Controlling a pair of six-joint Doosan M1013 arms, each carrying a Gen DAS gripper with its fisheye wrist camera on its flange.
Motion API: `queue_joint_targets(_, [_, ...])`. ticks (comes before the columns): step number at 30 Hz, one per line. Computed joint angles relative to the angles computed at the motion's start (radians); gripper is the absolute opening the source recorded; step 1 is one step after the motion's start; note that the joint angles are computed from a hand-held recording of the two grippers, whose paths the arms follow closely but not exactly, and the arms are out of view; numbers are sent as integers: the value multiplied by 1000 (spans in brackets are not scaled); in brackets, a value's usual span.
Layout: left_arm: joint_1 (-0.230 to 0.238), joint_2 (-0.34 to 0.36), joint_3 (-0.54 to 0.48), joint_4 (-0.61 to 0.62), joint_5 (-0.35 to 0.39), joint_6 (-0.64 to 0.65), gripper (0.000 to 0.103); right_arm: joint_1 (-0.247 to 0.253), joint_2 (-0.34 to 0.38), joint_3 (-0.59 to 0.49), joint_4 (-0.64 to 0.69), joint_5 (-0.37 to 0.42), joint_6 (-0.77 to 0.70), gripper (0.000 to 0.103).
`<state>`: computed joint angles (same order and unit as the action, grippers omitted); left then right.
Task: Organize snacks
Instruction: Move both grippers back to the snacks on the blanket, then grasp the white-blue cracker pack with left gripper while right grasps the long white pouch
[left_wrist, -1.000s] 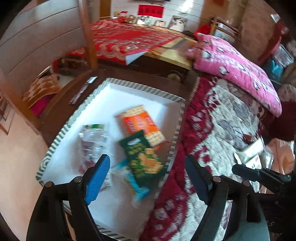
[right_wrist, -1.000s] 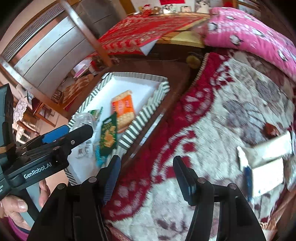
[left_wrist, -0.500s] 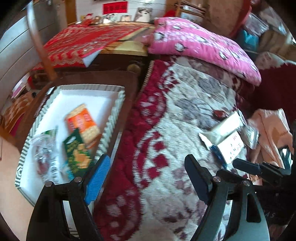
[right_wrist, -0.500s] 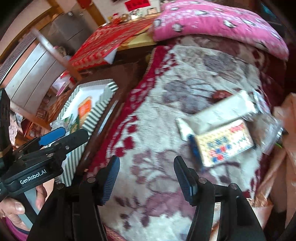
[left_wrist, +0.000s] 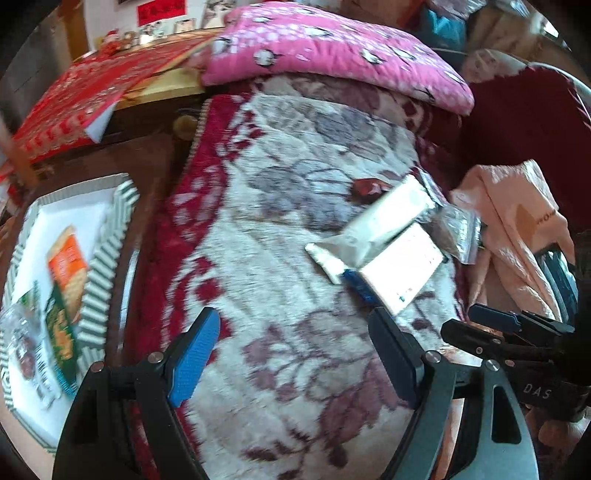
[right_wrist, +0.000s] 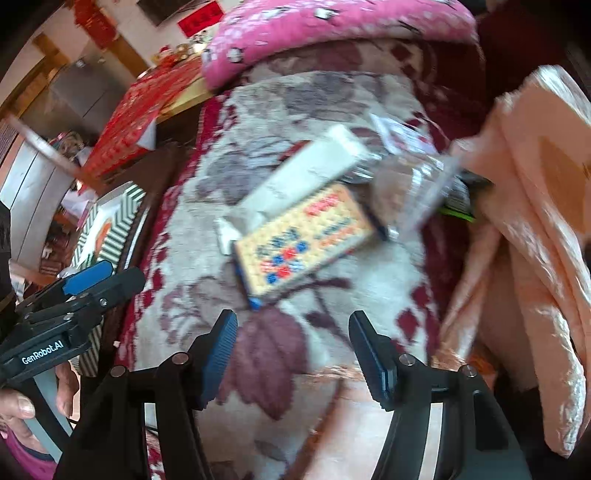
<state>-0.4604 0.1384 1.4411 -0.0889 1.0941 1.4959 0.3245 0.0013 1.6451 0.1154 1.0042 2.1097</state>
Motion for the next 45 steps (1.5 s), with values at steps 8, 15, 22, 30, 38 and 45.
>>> queue_joint_targets(8, [-20, 66, -56, -160, 27, 261, 82, -32, -25, 32, -14, 3, 36, 68])
queue_joint_targets(15, [-39, 142, -112, -238, 101, 414, 82, -35, -48, 20, -64, 32, 62, 71])
queue_joint_targets(22, [-67, 161, -106, -199, 94, 399, 82, -54, -71, 26, -72, 18, 79, 71])
queue_joint_targets(30, [-78, 151, -100, -246, 108, 455, 82, -68, -76, 36, -69, 13, 93, 71])
queue_joint_targets(38, [-104, 186, -134, -169, 112, 409, 79, -71, -77, 44, -80, 24, 104, 71])
queue_joint_targets(45, [-98, 172, -110, -172, 86, 387, 55, -76, -80, 49, -96, 21, 128, 71])
